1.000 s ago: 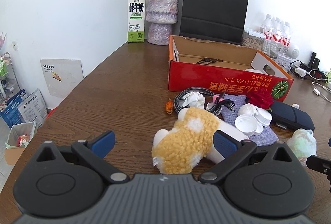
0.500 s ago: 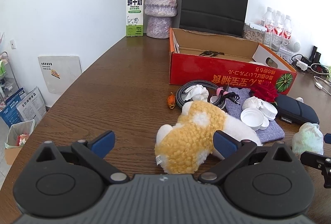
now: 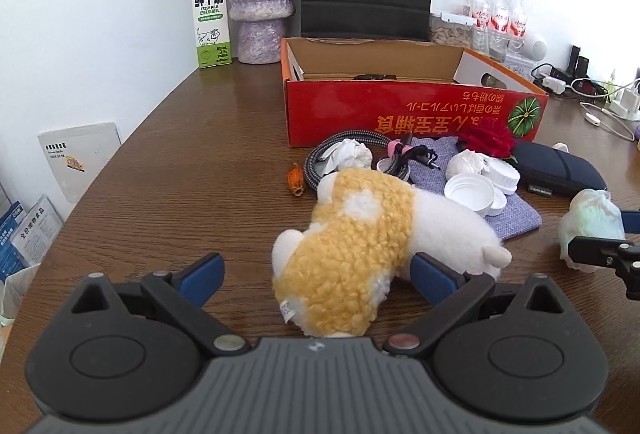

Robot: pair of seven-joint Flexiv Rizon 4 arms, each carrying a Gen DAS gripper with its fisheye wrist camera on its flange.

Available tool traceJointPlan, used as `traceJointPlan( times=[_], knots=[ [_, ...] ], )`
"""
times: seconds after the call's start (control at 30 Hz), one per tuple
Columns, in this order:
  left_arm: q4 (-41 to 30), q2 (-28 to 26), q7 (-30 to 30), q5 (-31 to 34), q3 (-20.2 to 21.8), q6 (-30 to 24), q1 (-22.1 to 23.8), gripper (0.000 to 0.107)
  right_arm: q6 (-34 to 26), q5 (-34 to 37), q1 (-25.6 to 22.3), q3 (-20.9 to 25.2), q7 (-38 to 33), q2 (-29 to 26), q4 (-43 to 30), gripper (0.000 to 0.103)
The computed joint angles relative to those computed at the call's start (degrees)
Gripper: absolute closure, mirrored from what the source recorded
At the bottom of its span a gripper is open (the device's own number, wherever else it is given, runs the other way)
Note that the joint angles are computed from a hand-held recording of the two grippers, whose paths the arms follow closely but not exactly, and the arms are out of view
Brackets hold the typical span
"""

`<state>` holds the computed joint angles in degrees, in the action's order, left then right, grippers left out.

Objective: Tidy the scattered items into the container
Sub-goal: 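Grasp the plush toy with the left gripper while the right gripper grasps the green bag, then lift both items over the cardboard box and open both grippers to drop them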

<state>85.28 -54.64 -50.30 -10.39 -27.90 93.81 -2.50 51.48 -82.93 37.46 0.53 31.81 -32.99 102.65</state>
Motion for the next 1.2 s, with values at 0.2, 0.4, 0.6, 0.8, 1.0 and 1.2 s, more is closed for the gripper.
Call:
traceJointPlan(
  times=[0.2,0.4,0.6,0.8,1.0,1.2],
  knots=[
    [1.0,-0.1,1.2,0.5,-1.7,-0.5,1.3,0.034,1.3,-2.1,-0.5,0.0,1.7,0.4,0.6,0.054],
    [3.2,-0.5,2.2,2.0,-4.2,2.1,3.2,0.054,1.3,-3.2,-0.7,0.6,3.1,0.8,1.3,0.054],
    [4.4,-0.2,0.6,3.2,-4.6,3.9,3.6,0.058,0.8,-4.1,-0.6,1.0,4.0,1.3,2.0,0.057],
    [6.1,-0.3,-1.7,6.7,-7.3,7.7,6.0,0.058,-0.4,-6.1,-0.6,1.4,5.3,2.2,2.7,0.063],
    [5.2,-0.8,-4.3,10.1,-9.9,9.0,7.6,0.058,-2.0,-8.0,-0.9,1.6,5.1,2.6,2.3,0.065],
    [0.9,-2.5,-4.6,12.3,-11.8,9.1,6.9,0.058,-4.0,-10.8,-2.0,1.0,4.7,3.6,1.2,0.065]
  ],
)
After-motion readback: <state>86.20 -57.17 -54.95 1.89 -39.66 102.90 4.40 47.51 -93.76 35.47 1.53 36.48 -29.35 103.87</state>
